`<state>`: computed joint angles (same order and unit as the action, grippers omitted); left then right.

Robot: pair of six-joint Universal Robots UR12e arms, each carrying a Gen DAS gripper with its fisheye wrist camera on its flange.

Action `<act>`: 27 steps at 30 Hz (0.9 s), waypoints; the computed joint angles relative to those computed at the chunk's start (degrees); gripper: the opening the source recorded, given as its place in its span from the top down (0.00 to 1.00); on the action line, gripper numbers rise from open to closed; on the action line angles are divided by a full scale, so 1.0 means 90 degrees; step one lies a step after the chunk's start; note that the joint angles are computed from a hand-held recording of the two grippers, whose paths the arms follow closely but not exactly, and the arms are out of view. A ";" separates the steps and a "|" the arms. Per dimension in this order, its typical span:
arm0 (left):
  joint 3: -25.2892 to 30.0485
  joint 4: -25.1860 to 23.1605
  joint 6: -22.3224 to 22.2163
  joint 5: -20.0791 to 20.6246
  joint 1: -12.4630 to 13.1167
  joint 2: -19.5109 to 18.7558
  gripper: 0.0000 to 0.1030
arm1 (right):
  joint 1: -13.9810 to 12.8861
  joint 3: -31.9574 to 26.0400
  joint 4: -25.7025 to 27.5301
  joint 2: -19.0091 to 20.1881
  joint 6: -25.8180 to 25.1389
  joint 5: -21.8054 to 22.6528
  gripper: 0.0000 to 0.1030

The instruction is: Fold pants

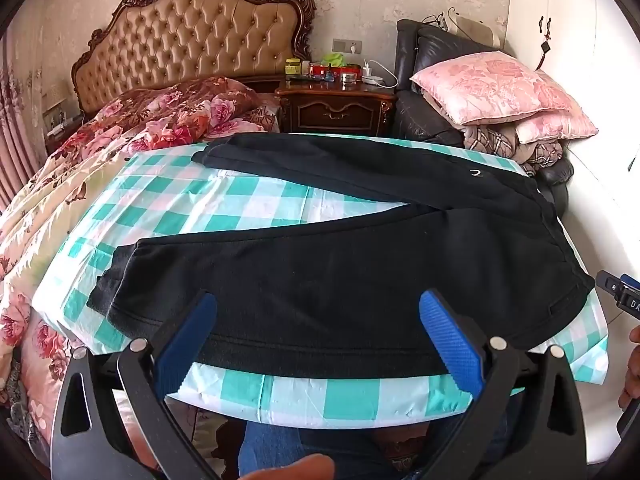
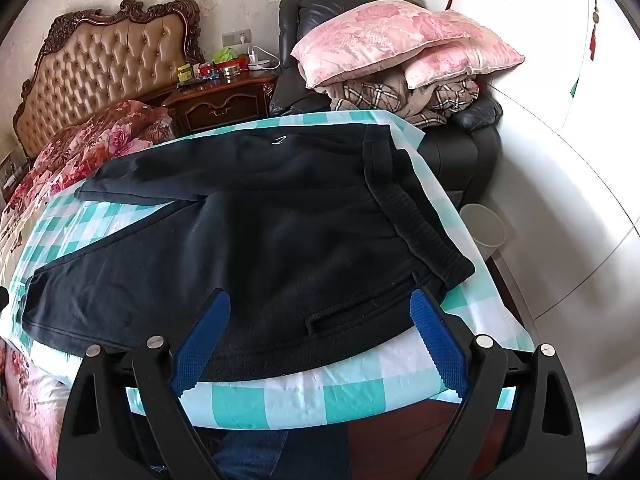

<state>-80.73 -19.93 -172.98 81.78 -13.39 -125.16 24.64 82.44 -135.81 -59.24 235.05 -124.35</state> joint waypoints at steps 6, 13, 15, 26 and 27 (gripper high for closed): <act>0.0008 -0.0010 0.0003 0.0012 -0.0002 0.0000 0.01 | -0.0012 0.0014 -0.0015 0.0009 0.0005 0.0007 0.14; -0.0123 0.0133 -0.0004 -0.0002 0.0019 -0.0033 0.01 | -0.0004 0.0047 -0.0061 0.0018 -0.0028 0.0010 0.14; -0.0147 0.0157 -0.0007 0.0008 0.0006 -0.0045 0.01 | 0.0000 0.0031 -0.0013 0.0017 0.0003 0.0001 0.14; -0.0027 -0.0037 -0.0057 -0.0062 0.0024 -0.0003 0.01 | 0.0002 0.0016 -0.0020 0.0061 0.0043 0.0029 0.14; -0.0028 -0.0033 -0.0056 -0.0059 0.0023 -0.0003 0.01 | 0.0001 0.0015 -0.0017 0.0061 0.0043 0.0026 0.14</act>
<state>-80.99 -20.23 -173.49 81.25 -13.19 -125.19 24.65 82.57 -135.97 -58.69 235.43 -124.12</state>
